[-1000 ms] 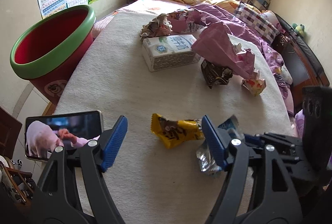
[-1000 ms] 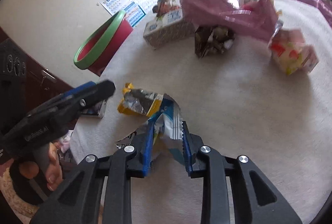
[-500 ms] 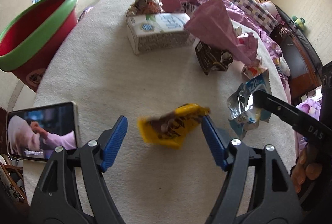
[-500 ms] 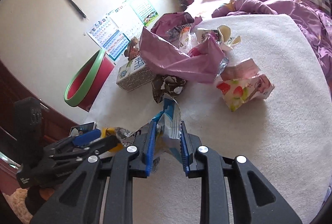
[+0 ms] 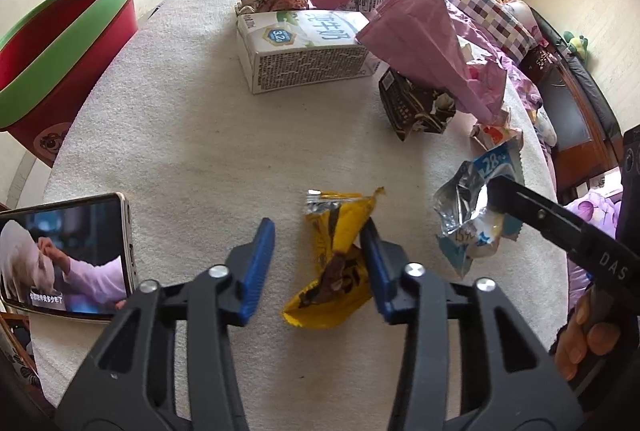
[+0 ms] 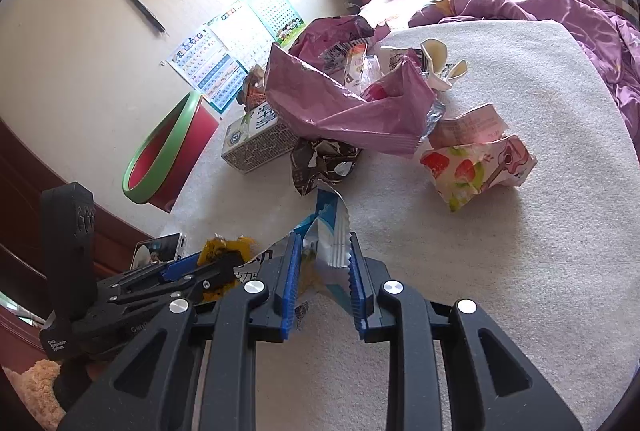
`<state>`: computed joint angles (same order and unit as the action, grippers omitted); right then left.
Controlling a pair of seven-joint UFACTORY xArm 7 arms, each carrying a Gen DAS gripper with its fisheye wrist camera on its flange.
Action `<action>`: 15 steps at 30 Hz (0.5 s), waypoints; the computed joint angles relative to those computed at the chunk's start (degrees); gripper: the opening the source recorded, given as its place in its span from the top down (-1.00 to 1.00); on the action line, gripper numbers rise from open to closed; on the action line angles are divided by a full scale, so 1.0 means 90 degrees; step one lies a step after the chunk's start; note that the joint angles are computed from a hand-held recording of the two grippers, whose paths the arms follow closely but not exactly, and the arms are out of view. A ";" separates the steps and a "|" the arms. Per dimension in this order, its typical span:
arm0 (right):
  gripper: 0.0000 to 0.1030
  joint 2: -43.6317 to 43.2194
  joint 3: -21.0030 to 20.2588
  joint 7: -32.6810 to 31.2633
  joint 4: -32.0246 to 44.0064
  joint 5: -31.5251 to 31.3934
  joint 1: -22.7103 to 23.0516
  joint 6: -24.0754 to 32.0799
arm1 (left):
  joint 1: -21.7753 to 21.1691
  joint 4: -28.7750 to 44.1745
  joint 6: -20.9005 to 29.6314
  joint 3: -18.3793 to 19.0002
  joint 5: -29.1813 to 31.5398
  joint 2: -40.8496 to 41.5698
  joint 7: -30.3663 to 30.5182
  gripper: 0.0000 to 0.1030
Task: Collect trash
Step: 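Grasp a silver-blue wrapper with the right tool while the left tool grasps a yellow wrapper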
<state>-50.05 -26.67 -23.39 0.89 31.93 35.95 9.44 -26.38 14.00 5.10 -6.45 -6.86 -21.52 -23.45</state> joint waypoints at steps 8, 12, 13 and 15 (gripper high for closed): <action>0.55 0.0014 -0.0164 0.0024 0.0004 0.0032 0.0198 -0.0149 | 0.0082 0.0028 -0.0002 -0.0149 0.0130 -0.0087 -0.0016 0.51; 0.54 -0.0155 -0.0216 0.0043 -0.0040 0.0043 0.0190 -0.0111 | 0.0232 0.0066 -0.0030 -0.0322 0.0331 -0.0130 -0.0105 0.53; 0.54 -0.0167 -0.0172 0.0063 -0.0046 0.0027 0.0171 -0.0110 | 0.0237 0.0071 -0.0040 -0.0340 0.0361 -0.0127 -0.0120 0.56; 0.54 -0.0157 -0.0128 0.0102 -0.0043 0.0006 0.0166 -0.0120 | 0.0233 0.0069 -0.0058 -0.0344 0.0407 -0.0129 -0.0133 0.59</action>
